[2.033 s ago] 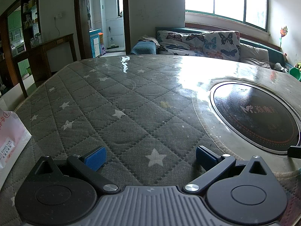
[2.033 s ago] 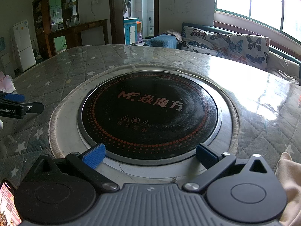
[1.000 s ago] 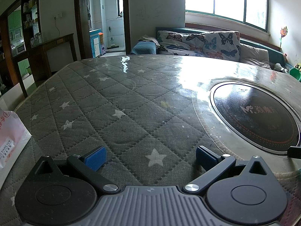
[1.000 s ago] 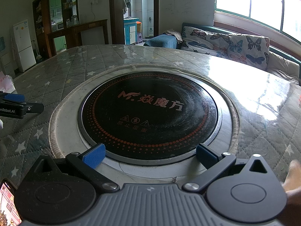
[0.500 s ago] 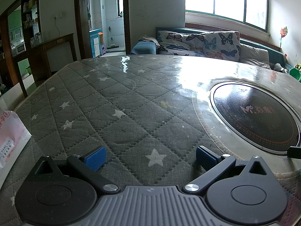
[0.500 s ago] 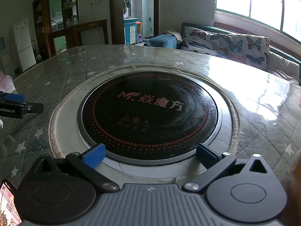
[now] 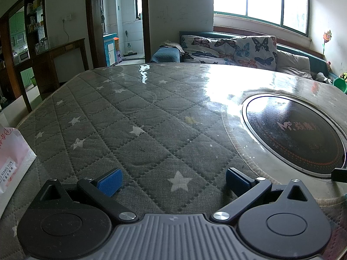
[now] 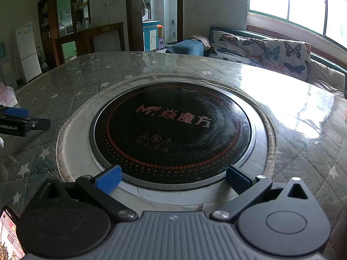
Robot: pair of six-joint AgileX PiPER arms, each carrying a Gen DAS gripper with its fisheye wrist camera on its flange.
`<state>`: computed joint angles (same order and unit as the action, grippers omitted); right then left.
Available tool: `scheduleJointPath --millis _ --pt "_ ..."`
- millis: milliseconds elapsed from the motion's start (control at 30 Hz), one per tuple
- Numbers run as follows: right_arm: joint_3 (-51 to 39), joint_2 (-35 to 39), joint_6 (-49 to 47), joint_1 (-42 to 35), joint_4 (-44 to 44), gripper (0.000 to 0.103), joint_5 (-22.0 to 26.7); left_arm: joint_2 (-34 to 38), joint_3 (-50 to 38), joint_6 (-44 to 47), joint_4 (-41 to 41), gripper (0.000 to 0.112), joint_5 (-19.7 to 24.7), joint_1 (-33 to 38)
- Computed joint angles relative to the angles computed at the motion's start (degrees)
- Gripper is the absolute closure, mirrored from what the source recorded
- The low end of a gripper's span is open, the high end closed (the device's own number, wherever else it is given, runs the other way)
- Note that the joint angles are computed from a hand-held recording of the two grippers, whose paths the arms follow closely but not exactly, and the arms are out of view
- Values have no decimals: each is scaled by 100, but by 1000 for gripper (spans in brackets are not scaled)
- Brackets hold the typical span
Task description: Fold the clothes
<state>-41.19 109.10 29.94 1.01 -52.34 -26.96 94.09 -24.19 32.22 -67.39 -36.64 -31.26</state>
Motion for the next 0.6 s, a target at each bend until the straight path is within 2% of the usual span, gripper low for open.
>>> scheduleJointPath --millis 600 --pt "-3 4 -2 2 3 0 0 -8 -5 20 -29 9 0 -13"
